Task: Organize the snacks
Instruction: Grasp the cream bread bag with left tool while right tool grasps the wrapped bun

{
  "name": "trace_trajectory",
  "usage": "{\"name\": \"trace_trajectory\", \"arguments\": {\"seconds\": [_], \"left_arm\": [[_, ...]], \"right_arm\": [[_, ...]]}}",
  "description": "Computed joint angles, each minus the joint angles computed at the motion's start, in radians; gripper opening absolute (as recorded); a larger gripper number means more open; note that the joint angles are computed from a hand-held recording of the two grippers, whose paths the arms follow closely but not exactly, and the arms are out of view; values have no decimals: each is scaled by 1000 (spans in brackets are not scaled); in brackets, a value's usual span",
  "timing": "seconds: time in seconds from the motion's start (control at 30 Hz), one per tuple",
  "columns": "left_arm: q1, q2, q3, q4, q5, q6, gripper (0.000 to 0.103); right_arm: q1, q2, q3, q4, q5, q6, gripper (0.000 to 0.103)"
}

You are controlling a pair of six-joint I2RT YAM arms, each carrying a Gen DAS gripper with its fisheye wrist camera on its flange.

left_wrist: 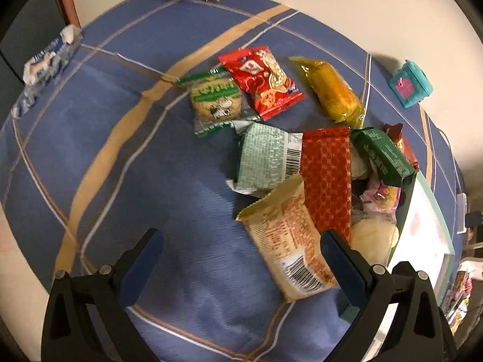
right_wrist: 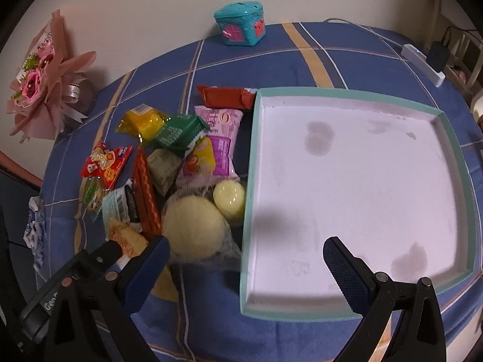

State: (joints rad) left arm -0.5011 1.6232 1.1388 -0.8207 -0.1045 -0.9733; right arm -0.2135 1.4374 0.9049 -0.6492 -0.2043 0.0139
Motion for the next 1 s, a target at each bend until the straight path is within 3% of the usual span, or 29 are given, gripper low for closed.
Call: {"name": "trace_trajectory", "arguments": {"seconds": [0.27,0.57,0.8,1.0], "left_arm": [[22,97,57,3,78,30,103],[32,109,7,38,128,15,101],[-4,132,-28,49,85,23,85],[6,70,-96,64,63,2,64]], "right_arm": [[-26,63,44,-1,-2,-3,103],[-37,58,50,-9,-38,-20,103],[-10,44,34,4,-99,-16,102],[17,32,22,14,-152,-19,92]]}}
